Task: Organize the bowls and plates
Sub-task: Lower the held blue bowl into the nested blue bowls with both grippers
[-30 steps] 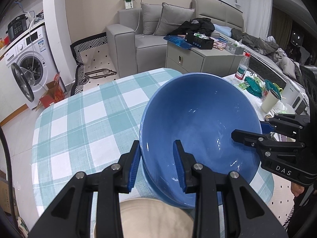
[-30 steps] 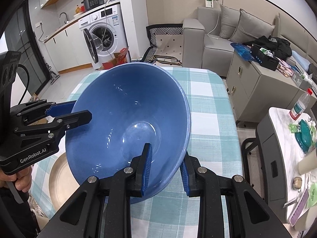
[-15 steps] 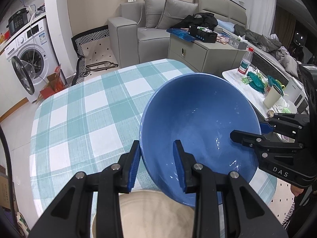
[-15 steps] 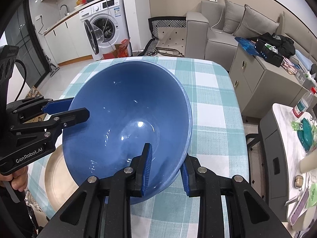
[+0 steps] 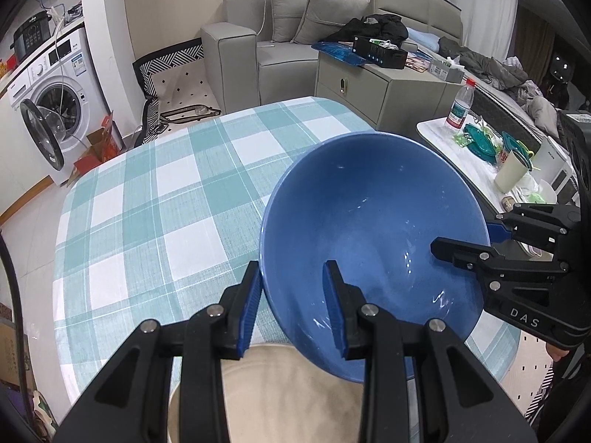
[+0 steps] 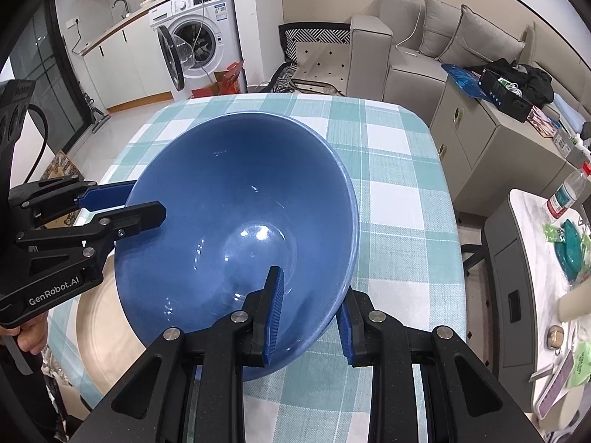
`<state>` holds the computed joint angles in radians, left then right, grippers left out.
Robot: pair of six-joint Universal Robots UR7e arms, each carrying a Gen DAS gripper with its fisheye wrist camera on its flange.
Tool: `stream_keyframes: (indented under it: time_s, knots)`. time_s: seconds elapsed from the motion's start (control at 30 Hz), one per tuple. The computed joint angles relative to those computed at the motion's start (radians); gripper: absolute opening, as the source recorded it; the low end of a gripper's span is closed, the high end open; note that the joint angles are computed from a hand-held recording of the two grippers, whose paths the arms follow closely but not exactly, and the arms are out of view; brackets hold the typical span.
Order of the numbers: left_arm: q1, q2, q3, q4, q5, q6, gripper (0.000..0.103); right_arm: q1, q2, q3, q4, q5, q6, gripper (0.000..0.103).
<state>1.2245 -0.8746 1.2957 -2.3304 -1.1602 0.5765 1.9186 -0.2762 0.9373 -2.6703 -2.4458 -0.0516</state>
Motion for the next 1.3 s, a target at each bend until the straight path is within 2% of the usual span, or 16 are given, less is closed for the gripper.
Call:
stream_keyframes:
  time_s: [1.0,1.3]
  knots:
    - [0.003,0.020,0.009,-0.004,0.054,0.018,0.032,0.004,0.066,-0.081,0.069,-0.115,-0.054,0.027]
    - [0.000,0.024,0.025,-0.027,0.077,0.035,0.032,0.009,0.106,-0.125,0.060,-0.182,-0.105,0.028]
